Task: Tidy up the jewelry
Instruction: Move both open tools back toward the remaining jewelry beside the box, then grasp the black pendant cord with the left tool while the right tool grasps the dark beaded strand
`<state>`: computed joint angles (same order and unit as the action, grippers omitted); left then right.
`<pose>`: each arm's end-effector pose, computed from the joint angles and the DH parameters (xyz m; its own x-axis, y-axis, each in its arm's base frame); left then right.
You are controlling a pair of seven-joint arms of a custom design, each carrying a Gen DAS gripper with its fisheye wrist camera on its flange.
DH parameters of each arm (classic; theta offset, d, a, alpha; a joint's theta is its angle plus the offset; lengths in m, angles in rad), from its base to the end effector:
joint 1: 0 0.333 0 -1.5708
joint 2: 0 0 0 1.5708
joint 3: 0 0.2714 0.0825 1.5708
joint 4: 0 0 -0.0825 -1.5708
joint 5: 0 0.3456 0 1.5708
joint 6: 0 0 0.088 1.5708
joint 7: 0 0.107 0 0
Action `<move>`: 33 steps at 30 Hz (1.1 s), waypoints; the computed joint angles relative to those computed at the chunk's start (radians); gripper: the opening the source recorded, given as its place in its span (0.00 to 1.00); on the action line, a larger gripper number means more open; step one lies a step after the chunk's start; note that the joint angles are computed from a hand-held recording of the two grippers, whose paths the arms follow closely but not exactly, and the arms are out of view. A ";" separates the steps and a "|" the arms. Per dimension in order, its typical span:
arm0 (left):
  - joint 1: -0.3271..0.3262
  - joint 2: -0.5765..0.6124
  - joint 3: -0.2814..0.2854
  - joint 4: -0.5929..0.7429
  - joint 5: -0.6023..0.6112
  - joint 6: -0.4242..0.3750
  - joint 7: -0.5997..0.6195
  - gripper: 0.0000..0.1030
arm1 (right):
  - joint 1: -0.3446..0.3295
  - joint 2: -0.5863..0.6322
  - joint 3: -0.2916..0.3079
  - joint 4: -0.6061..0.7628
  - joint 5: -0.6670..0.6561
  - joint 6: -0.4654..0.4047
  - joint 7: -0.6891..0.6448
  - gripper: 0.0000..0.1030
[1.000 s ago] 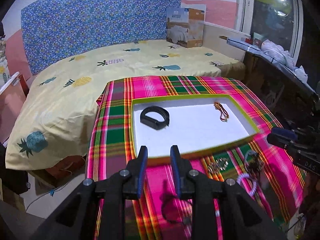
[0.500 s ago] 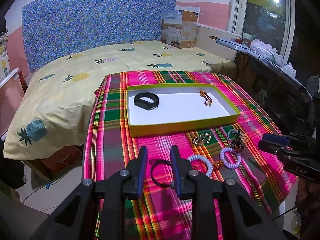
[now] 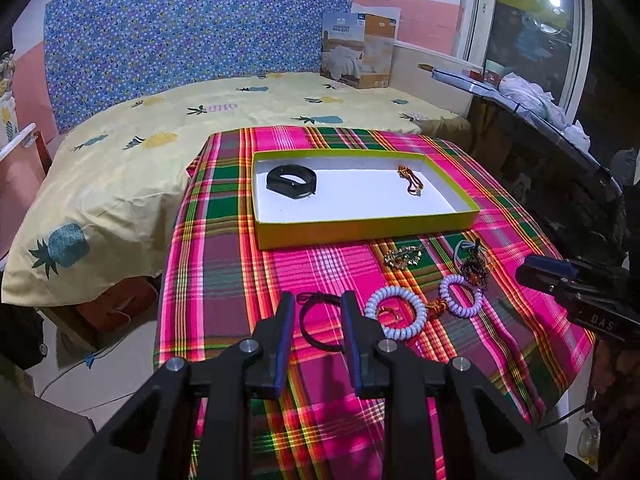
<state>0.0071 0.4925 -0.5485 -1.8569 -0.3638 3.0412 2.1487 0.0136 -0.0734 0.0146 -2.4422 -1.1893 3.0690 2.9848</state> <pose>0.5785 -0.2688 0.3520 -0.6149 -0.7791 0.1219 -0.6016 0.3635 -0.7113 0.4607 0.0873 0.3596 -0.1814 -0.9781 -0.1026 -0.7118 0.2025 -0.6726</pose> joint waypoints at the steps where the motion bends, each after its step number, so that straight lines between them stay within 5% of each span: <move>1: 0.010 0.002 -0.011 -0.002 -0.004 -0.005 0.008 0.24 | 0.000 0.001 -0.001 0.000 0.002 0.001 -0.002 0.30; 6: 0.027 0.011 -0.039 -0.007 -0.021 -0.030 0.052 0.24 | 0.000 0.013 -0.006 0.003 0.008 0.004 -0.003 0.30; 21: -0.022 0.031 0.006 0.018 -0.057 -0.076 0.083 0.33 | 0.031 0.111 -0.059 0.078 0.002 0.020 -0.006 0.30; 33: -0.048 0.055 0.044 0.055 -0.043 -0.088 0.051 0.33 | 0.103 0.209 -0.127 0.122 0.302 0.029 -0.287 0.30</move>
